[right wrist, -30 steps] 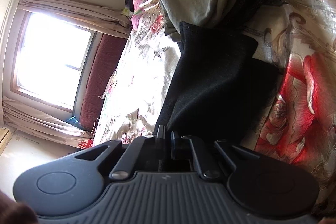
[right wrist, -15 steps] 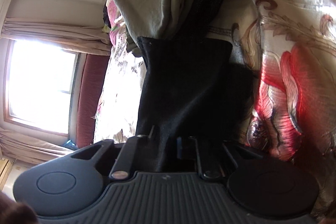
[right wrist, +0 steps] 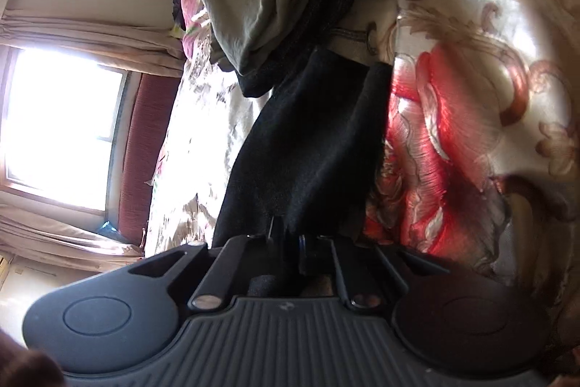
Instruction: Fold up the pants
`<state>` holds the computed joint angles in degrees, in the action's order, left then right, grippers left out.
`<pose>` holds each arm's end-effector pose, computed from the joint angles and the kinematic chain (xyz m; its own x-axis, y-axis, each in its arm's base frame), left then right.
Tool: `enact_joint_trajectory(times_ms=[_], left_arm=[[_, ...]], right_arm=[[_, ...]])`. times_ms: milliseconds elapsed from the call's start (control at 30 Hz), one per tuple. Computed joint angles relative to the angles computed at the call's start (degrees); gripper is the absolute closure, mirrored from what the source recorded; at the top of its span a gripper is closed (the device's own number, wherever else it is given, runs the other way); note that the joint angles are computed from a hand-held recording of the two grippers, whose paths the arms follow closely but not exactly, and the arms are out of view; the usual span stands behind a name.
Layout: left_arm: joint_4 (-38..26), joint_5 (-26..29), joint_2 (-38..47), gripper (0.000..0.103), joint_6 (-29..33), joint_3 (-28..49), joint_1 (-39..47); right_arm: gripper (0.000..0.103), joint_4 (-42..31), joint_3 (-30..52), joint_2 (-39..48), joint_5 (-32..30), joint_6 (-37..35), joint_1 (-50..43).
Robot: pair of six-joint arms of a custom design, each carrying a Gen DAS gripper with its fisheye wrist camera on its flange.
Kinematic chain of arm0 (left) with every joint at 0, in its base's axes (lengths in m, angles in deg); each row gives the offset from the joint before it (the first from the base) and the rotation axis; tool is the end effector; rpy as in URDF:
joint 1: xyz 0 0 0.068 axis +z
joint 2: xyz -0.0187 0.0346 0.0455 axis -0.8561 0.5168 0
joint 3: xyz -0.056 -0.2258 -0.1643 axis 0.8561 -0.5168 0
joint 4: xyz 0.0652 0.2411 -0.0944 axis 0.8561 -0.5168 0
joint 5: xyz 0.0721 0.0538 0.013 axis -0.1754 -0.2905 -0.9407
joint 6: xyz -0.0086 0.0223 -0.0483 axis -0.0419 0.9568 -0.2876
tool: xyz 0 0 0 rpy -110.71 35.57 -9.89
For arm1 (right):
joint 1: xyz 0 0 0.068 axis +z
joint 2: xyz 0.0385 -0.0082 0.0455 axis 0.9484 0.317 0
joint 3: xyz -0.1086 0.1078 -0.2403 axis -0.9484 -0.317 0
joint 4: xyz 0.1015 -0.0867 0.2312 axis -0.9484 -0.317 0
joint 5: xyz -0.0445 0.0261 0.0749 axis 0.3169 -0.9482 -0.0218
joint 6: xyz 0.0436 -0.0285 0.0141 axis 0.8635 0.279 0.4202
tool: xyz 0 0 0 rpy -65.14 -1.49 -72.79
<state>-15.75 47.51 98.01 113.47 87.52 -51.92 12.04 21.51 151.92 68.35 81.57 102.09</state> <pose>0.1821 0.0127 0.1420 -0.4078 0.6943 -0.5930 0.5909 0.6958 0.4083 0.1944 0.1124 0.0986 -0.5413 0.8168 -0.1996 0.3245 0.4219 0.8465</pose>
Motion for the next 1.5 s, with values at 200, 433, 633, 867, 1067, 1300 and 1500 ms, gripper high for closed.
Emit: enact_joint_trajectory(times_ms=[200,433,633,867,1067,1300,1500], left_arm=[[-0.67,1.33,0.79,0.082,-0.13,0.68,1.2],[-0.7,1.53,1.11,0.082,0.13,1.13,1.41],[-0.82,1.98,1.56,0.082,-0.6,1.99,2.33],[-0.16,2.38,2.67,0.082,-0.1,1.18,2.14],[0.15,2.68,3.49,0.082,-0.48,1.22,2.26],[0.38,2.87,3.52,0.081,-0.4,1.13,2.44],[-0.66,4.01,3.49,0.08,0.04,1.84,3.75]], right_arm=[[0.087,-8.79,-1.81,-7.15,2.5,0.47,0.17],[0.093,-14.1,1.81,-7.63,9.23,-0.1,2.79],[0.097,-10.17,3.78,-10.77,8.42,-9.5,1.66],[0.089,-10.83,3.62,-4.33,2.24,-7.01,-2.6],[0.08,-11.98,3.04,-4.97,4.43,-6.74,-0.98],[0.06,-11.33,9.44,2.58,6.13,-6.42,-0.33],[0.058,-9.43,9.75,3.08,3.1,-7.06,-2.43]])
